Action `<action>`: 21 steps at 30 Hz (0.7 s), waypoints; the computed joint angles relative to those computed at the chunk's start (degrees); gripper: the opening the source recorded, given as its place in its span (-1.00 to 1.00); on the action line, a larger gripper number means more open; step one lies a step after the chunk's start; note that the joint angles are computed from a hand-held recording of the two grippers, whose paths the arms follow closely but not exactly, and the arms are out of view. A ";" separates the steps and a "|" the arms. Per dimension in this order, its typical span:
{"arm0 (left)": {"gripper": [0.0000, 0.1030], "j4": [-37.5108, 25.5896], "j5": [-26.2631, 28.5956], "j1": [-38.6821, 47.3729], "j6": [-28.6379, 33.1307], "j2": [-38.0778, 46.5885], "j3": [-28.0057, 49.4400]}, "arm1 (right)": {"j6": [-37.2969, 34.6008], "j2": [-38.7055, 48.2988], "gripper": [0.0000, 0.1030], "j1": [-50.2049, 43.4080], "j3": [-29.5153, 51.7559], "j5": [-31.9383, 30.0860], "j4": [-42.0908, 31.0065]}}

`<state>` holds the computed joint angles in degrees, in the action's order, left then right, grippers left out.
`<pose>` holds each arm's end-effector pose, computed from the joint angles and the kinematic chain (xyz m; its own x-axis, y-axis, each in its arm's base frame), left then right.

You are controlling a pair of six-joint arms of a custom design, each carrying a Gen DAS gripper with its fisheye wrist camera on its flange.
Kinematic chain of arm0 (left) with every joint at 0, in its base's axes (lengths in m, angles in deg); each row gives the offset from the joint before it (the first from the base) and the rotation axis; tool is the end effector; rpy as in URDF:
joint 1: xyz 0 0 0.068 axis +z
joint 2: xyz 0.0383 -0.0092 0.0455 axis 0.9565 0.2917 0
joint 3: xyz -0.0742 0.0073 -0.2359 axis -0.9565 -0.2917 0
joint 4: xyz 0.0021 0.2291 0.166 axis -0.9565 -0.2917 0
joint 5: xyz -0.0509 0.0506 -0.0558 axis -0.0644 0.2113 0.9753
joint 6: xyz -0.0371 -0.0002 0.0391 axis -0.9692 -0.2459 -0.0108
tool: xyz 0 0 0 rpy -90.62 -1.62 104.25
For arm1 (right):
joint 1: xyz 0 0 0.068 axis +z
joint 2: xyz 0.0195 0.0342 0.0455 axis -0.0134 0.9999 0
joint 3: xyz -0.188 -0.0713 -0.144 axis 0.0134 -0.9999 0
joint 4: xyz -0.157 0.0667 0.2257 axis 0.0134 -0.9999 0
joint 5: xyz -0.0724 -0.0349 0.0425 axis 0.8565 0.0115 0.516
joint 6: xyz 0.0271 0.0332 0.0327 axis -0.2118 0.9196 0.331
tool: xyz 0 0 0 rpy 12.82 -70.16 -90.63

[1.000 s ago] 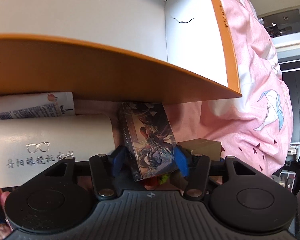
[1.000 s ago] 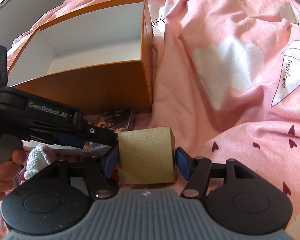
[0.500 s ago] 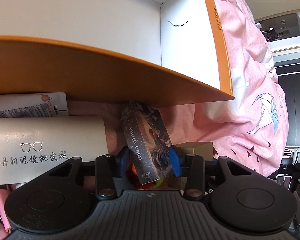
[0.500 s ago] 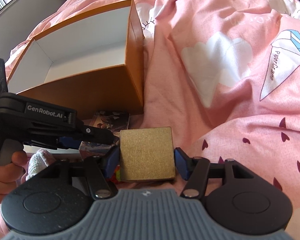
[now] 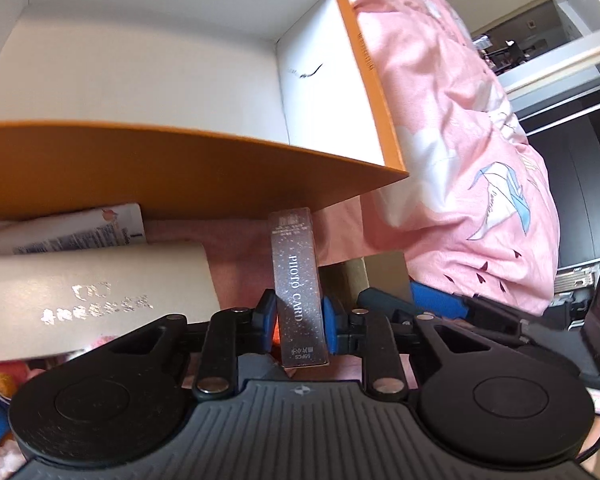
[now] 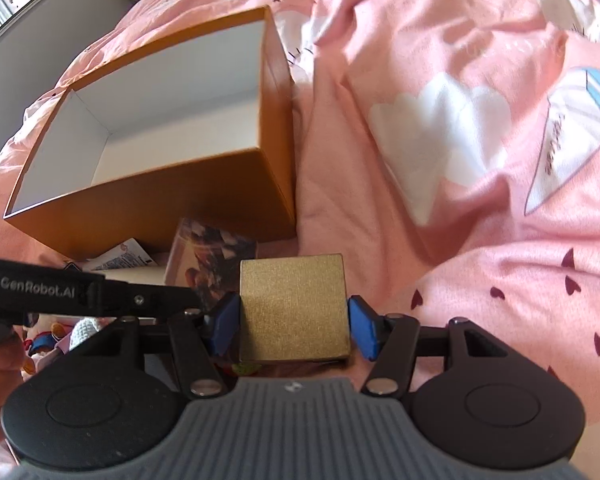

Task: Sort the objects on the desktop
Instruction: 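Lift the photo card box with the left tool while the right lifts the tan box, then carry both boxes over the shoebox and lower them inside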

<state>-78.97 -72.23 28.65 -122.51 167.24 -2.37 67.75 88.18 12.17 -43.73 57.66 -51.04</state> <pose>0.2091 -0.2175 0.1363 -0.9731 -0.0341 -0.2280 0.1014 0.8248 -0.5562 0.1874 0.0492 0.1669 -0.8871 -0.0923 -0.4522 -0.2009 0.9593 0.1982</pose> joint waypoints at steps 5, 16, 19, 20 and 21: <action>-0.49 -0.63 -0.72 0.48 1.24 -8.13 -4.68 | 1.81 -4.59 0.20 5.03 1.21 3.42 -2.51; -0.50 -12.27 -1.42 4.18 9.04 -26.03 -4.50 | 3.97 -6.07 0.20 14.87 10.48 11.05 -5.26; -0.50 -14.23 -0.10 7.01 10.57 -28.79 -3.31 | 3.68 -5.14 0.20 15.81 13.25 10.64 -4.83; -0.50 -14.24 0.81 8.32 11.05 -29.02 -2.81 | 3.51 -4.66 0.20 15.85 14.17 10.24 -4.42; -0.50 -14.28 1.32 9.39 11.56 -28.99 -2.26 | 3.53 -3.50 0.20 16.11 15.50 10.19 -3.65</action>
<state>-93.25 -70.91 38.04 -110.95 138.25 -4.63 71.28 84.67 28.28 -28.23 67.85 -54.70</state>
